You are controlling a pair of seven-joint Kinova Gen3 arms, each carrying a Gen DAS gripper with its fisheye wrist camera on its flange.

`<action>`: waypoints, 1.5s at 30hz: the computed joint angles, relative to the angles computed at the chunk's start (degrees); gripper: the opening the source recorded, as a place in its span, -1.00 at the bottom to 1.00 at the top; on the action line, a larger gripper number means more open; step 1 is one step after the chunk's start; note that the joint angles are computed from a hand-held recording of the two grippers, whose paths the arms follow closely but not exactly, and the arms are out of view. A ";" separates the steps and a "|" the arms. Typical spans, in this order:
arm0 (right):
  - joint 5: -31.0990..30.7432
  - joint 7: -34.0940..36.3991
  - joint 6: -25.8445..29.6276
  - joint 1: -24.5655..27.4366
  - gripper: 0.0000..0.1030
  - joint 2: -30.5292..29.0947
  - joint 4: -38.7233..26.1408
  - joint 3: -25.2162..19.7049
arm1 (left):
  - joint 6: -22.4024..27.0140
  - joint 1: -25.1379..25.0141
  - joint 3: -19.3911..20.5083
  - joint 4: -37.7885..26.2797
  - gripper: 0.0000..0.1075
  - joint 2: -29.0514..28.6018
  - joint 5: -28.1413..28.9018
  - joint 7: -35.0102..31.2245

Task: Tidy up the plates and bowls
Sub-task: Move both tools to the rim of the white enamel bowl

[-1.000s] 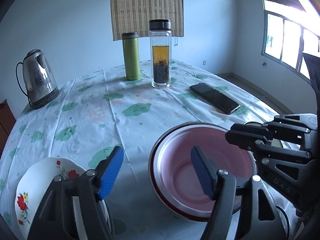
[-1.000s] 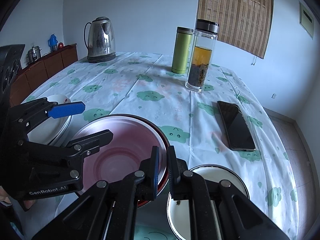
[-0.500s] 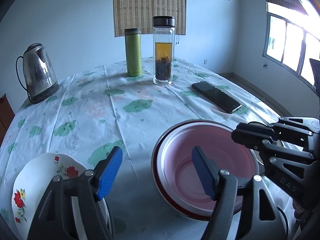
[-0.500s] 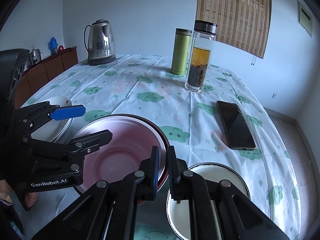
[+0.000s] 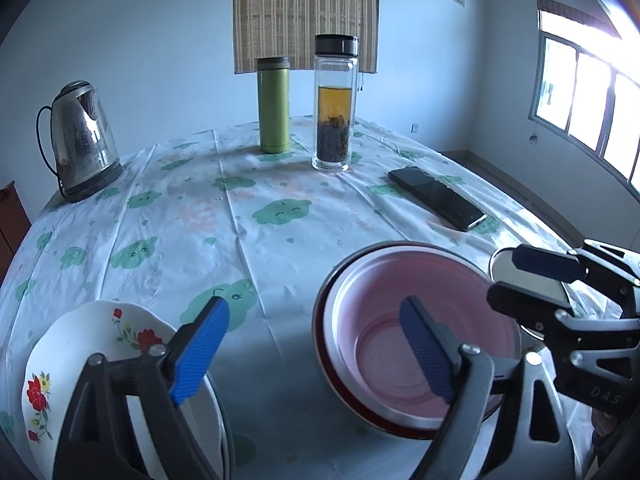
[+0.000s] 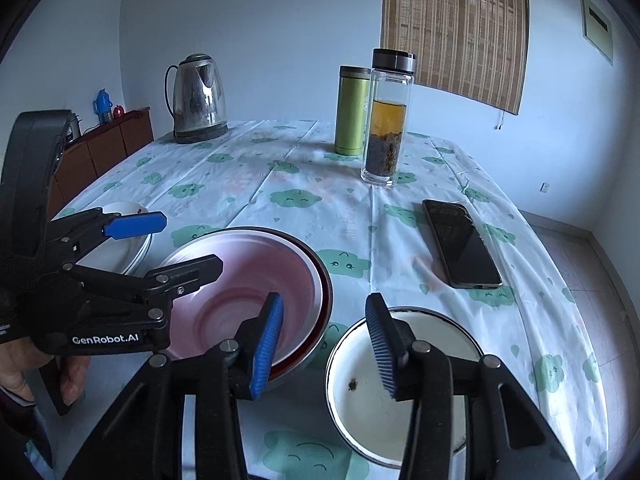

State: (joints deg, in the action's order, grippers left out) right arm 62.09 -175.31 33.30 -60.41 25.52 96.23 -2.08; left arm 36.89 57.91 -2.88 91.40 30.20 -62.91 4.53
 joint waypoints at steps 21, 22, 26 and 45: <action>10.76 -19.71 4.22 4.96 -0.11 -7.71 14.27 -6.68 | -1.40 0.73 2.98 1.21 0.67 -2.46 -7.26 6.07; 10.44 -19.74 4.25 5.60 -0.11 -7.87 14.60 -7.02 | -1.00 1.20 3.08 0.78 0.67 -2.46 -7.47 5.66; 9.61 -20.66 3.24 7.91 -0.11 -8.09 15.64 -7.46 | -0.21 1.72 4.33 -1.79 0.67 -1.80 -6.38 2.86; 2.80 -11.22 -3.69 10.18 -0.85 -7.28 14.31 -4.63 | -2.69 4.42 0.26 -12.49 0.67 3.93 10.59 -15.32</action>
